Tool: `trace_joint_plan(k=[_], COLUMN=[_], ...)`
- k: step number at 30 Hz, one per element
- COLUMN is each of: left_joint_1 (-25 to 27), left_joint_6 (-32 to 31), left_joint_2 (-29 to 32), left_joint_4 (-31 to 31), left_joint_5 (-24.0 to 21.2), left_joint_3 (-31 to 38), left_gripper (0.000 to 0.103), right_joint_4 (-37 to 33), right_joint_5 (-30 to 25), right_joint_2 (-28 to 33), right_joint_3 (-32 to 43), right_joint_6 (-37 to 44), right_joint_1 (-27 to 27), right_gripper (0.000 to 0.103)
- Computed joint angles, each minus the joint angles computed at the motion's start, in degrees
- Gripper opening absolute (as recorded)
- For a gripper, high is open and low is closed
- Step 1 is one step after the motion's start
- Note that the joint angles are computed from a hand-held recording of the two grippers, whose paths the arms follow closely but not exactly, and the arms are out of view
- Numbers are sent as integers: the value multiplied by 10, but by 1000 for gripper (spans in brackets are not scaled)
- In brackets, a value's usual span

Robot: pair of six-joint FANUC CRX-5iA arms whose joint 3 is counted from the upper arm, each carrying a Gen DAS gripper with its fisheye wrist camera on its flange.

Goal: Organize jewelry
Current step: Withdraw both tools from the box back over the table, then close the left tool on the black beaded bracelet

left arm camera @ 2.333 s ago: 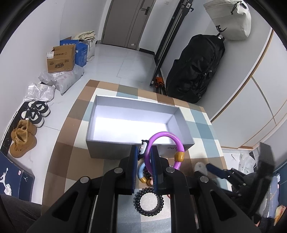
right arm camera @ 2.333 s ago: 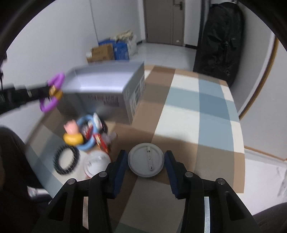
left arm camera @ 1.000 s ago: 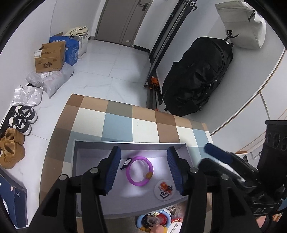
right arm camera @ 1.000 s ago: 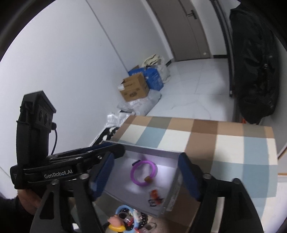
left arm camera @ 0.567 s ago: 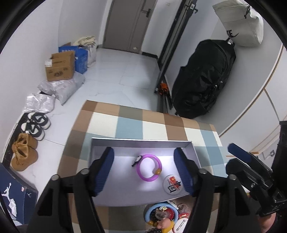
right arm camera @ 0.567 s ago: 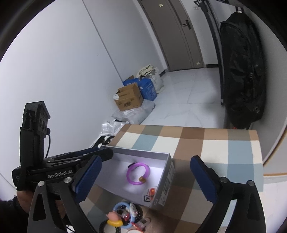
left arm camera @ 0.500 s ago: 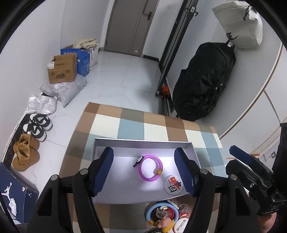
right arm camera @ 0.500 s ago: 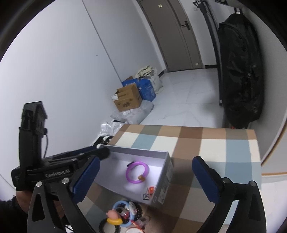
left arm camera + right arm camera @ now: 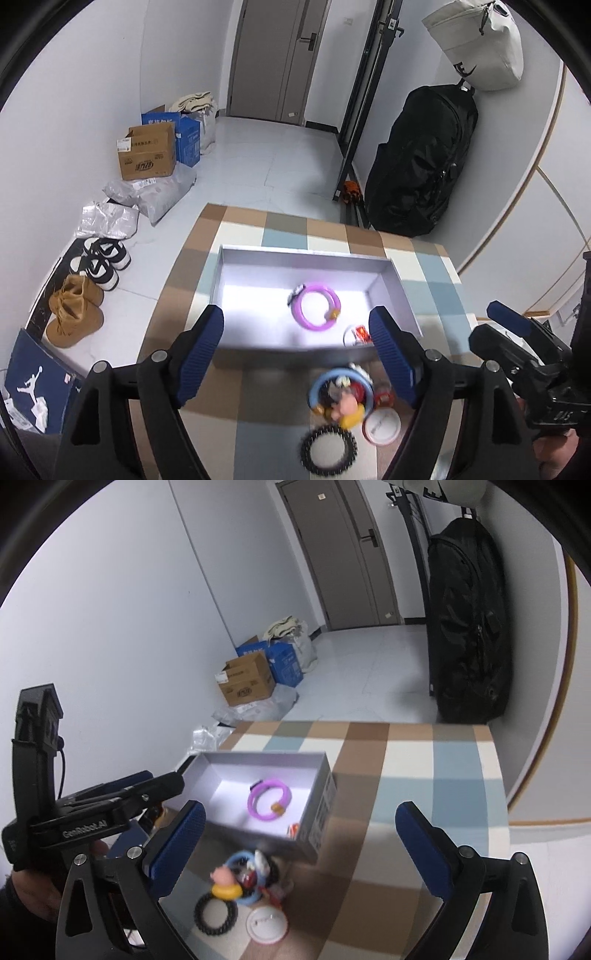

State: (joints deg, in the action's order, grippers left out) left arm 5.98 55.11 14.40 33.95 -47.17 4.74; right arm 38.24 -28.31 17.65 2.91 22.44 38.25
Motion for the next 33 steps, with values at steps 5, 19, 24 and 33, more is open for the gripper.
trace_joint_plan(k=[5,19,24,33], left_joint_1=[5,9,-13,-25], left_joint_6=[-7,-51,-49,-23], left_joint_2=[-19,14,13,27], left_joint_4=[1,-17,-73,-136], left_joint_5=[-7,-144,-142,-168], left_joint_3=[-29,-2,4,29], left_gripper=[87,89,88,73], right_joint_4=[18,-9,15,28], right_joint_5=[-12,-43,-43,-40], right_joint_2=[-10,-19,-24,-37], right_joint_3=[-20,-31,-42,-56], right_joint_6=[-13,-20,-40,-72], right_joint_1=[12,32,32,29], right_gripper=[103,103,103,103])
